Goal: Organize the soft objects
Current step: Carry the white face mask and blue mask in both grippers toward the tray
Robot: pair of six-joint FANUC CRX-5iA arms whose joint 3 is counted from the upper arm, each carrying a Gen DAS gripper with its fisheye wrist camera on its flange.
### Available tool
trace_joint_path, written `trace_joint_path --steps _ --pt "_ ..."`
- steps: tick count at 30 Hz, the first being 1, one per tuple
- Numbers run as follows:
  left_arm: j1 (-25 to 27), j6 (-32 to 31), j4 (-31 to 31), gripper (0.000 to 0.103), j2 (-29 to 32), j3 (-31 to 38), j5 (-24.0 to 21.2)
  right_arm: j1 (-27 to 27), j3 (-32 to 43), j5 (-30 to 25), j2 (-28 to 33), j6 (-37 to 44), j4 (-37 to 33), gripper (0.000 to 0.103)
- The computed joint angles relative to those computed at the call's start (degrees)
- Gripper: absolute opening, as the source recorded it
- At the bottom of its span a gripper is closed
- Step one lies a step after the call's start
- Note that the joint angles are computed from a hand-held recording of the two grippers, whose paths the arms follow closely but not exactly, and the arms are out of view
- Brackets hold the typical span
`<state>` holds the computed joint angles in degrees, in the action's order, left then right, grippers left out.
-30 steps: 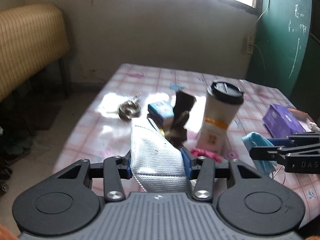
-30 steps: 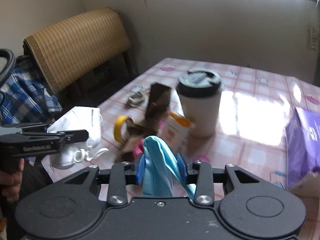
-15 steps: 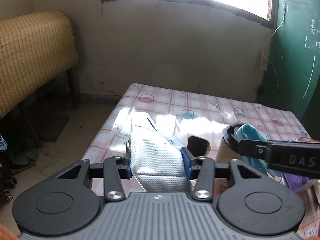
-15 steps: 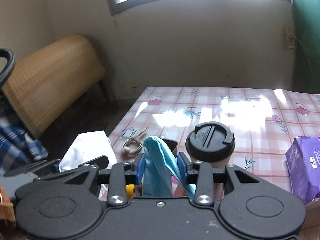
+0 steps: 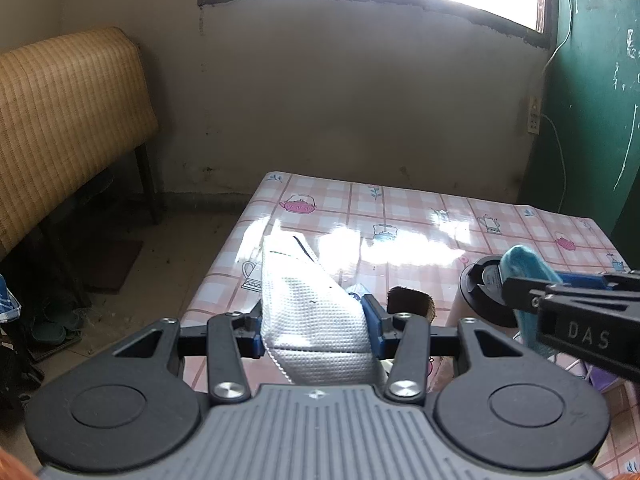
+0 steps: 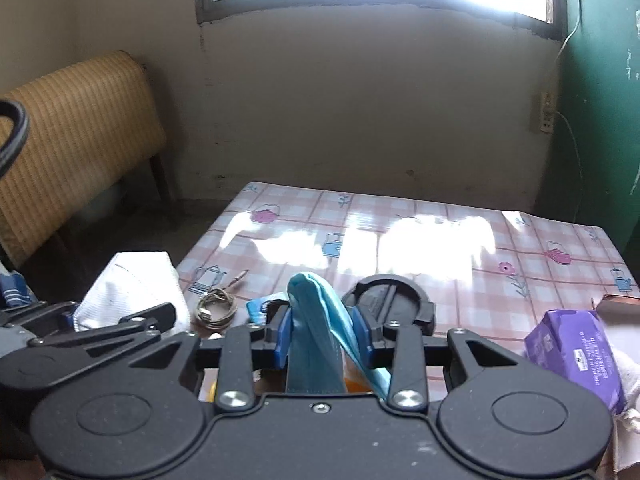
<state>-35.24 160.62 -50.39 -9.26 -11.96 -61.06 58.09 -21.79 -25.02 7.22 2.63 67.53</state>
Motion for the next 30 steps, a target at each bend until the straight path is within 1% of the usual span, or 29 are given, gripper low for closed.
trace_joint_path --steps 2,5,12,30 --pt "-0.16 -0.36 0.07 0.047 0.44 0.46 -0.28 0.16 -0.06 -0.79 -0.1 -0.14 0.56 0.041" --pt "0.06 -0.98 0.42 0.047 0.54 0.68 -0.02 0.46 0.21 -1.65 -0.1 0.77 -0.52 0.041" --pt "0.31 -2.09 0.75 0.047 0.75 1.05 0.66 0.47 0.34 -2.14 -0.35 2.26 -2.2 0.041" --pt "-0.83 -4.18 1.44 0.047 3.61 3.74 3.03 -1.73 -1.53 -3.38 -2.37 1.45 -2.55 0.041"
